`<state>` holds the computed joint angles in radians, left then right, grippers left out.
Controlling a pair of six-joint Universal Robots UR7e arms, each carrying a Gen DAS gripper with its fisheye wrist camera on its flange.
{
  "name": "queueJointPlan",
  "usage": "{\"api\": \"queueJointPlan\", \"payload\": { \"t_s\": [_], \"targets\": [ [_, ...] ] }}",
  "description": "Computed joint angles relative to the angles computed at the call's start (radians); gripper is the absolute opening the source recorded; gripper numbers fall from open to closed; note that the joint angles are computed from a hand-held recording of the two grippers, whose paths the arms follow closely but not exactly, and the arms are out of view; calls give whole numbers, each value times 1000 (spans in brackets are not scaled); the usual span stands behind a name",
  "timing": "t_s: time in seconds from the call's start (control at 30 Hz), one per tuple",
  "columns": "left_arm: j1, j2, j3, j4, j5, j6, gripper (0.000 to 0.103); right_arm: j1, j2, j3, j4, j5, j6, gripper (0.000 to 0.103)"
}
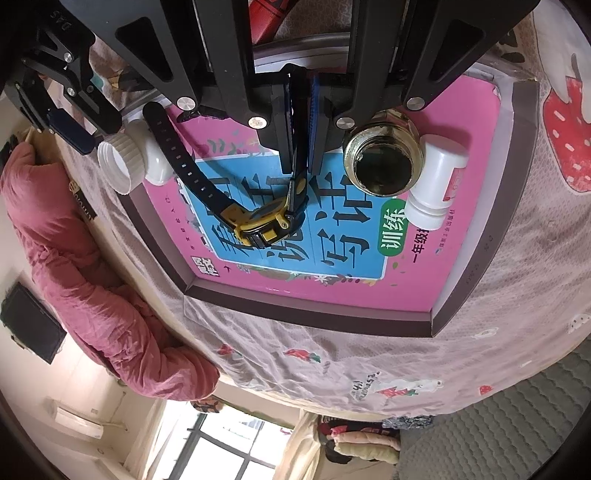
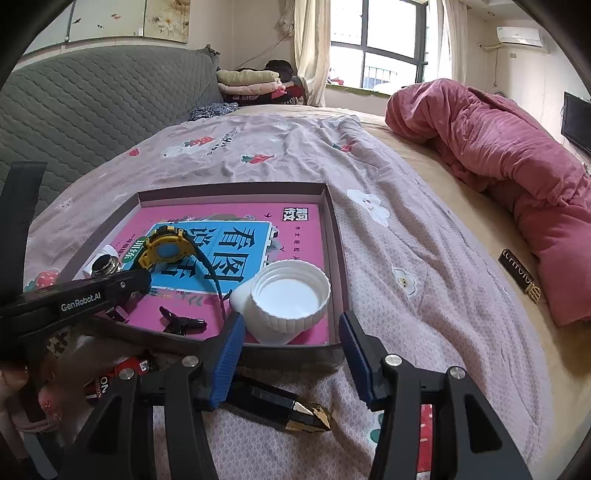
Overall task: Organize rigid objects
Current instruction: 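Lower the watch toward the pink book with left tool while right tool lowers the cap, then open left tool to release the yellow watch while right tool releases the white cap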
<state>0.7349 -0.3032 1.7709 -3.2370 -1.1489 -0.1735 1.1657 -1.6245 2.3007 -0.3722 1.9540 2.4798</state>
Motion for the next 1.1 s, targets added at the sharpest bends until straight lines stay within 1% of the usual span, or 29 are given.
{"api": "queueJointPlan", "payload": {
  "t_s": [0.4, 0.7, 0.73, 0.8, 0.83, 0.87, 1.1],
  "targets": [
    [-2, -5, 4, 16, 0, 9, 7, 1, -28, 13, 10, 3, 9, 53],
    [-2, -15, 14, 19, -8, 15, 8, 3, -50, 32, 5, 4, 0, 53],
    [-1, -17, 16, 18, -9, 13, 9, 5, -49, 31, 6, 8, 1, 53],
    [0, -21, 20, 11, -15, 13, 14, 6, -50, 31, 8, 7, -1, 53],
    [2, -24, 23, 7, -25, 12, 18, 6, -50, 30, 11, 6, 0, 53],
    [3, -26, 27, -3, -33, 12, 19, 8, -51, 31, 9, 8, 1, 53],
    [-9, -30, 38, -34, -34, 33, 20, 10, -52, 36, 7, 7, -4, 53]
  ]
}}
